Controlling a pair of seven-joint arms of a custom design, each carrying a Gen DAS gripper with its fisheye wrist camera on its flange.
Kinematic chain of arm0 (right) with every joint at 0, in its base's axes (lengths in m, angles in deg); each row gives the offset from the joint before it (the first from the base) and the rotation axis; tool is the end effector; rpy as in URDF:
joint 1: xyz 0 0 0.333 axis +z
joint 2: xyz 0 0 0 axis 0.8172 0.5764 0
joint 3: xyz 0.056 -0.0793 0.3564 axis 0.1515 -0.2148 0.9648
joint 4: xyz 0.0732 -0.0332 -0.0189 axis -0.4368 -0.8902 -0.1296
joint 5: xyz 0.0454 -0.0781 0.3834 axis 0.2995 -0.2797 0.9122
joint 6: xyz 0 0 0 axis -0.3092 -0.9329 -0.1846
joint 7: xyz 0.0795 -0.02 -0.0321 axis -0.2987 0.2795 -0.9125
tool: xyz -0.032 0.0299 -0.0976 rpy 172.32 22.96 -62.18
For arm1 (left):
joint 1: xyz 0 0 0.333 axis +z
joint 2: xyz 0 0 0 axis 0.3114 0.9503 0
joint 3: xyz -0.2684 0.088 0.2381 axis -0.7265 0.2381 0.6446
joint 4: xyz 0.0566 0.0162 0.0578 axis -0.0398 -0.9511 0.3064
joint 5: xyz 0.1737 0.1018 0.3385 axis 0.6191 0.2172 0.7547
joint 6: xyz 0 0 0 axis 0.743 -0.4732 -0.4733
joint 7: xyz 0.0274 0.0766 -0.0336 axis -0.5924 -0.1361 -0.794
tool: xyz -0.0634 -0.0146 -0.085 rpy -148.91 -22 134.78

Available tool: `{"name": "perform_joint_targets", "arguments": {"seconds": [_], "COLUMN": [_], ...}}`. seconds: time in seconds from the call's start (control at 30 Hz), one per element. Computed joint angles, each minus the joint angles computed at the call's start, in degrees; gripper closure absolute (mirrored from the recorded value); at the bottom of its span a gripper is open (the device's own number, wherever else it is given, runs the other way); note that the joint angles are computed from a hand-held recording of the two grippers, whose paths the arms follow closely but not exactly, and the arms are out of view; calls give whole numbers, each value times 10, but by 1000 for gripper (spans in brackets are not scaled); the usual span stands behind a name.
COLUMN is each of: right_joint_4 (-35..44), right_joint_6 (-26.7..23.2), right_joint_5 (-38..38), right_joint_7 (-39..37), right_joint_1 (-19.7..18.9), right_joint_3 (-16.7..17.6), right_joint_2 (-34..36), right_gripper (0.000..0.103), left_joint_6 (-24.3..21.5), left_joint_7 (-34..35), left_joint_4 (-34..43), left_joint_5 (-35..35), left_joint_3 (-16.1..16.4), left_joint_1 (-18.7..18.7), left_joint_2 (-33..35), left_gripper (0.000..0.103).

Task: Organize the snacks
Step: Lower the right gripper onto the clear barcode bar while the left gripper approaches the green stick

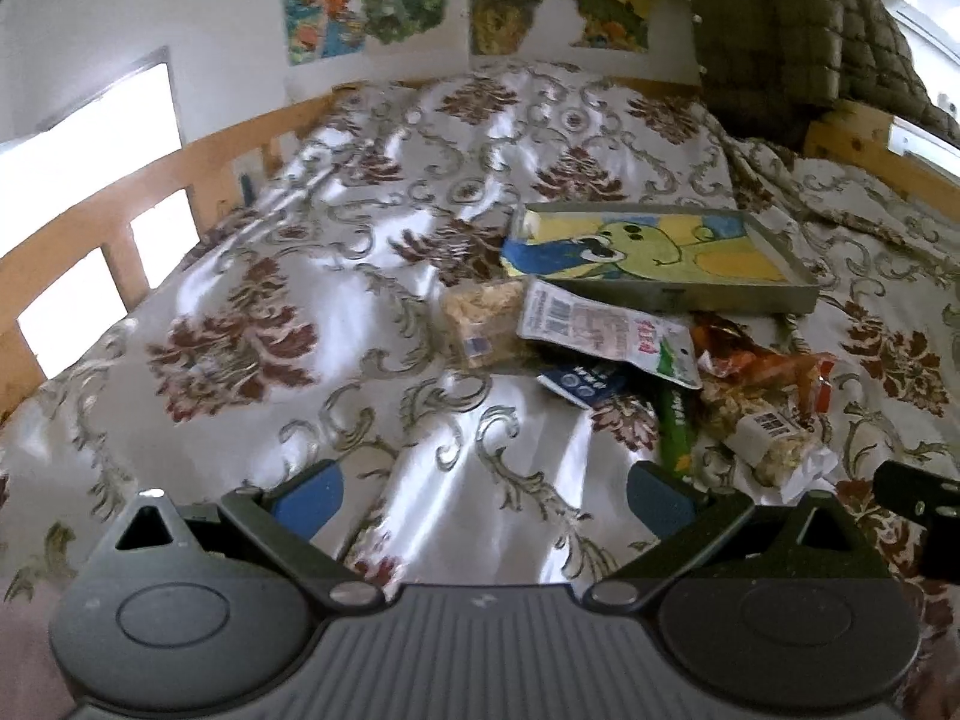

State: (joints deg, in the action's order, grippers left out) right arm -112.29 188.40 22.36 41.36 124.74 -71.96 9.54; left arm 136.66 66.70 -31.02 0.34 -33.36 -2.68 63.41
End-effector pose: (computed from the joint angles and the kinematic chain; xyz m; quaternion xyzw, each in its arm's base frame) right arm 0.5623 0.2894 0.4055 -0.6903 0.5853 -0.2717 0.3273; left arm 0.5382 -0.3150 0.4063 -0.7127 0.5634 -0.2317 0.3477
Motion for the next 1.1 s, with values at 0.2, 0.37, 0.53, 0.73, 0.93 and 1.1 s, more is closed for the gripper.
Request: {"name": "perform_joint_targets", "arguments": {"seconds": [0.2,0.37,0.53,0.73,0.93,1.1], "right_joint_4": [56,132,220,310,316,309], "right_joint_6": [-62,-126,-200,-290,-283,-277], "right_joint_5": [-49,-77,-86,-78,-85,-100], "right_joint_7": [-15,-16,-51,-147,-220,-252], "right_joint_1": [-199,-294,-405,-540,-564,-558], "right_joint_3": [184,250,346,482,506,503], "right_joint_2": [-21,13,54,104,113,113], "right_gripper": [1,1,1,2,2,4], "left_joint_6": [65,161,224,293,339,394], "left_joint_7": [122,176,215,278,364,463], "left_joint_4": [52,92,118,138,160,151], "left_joint_5": [-2,-24,-67,-94,-159,-259], "left_joint_3": [15,38,60,80,82,-19], "left_joint_1": [21,38,36,25,27,122], "left_joint_2": [43,87,126,156,189,212], "left_gripper": [0,0,0,0,0,3]}}
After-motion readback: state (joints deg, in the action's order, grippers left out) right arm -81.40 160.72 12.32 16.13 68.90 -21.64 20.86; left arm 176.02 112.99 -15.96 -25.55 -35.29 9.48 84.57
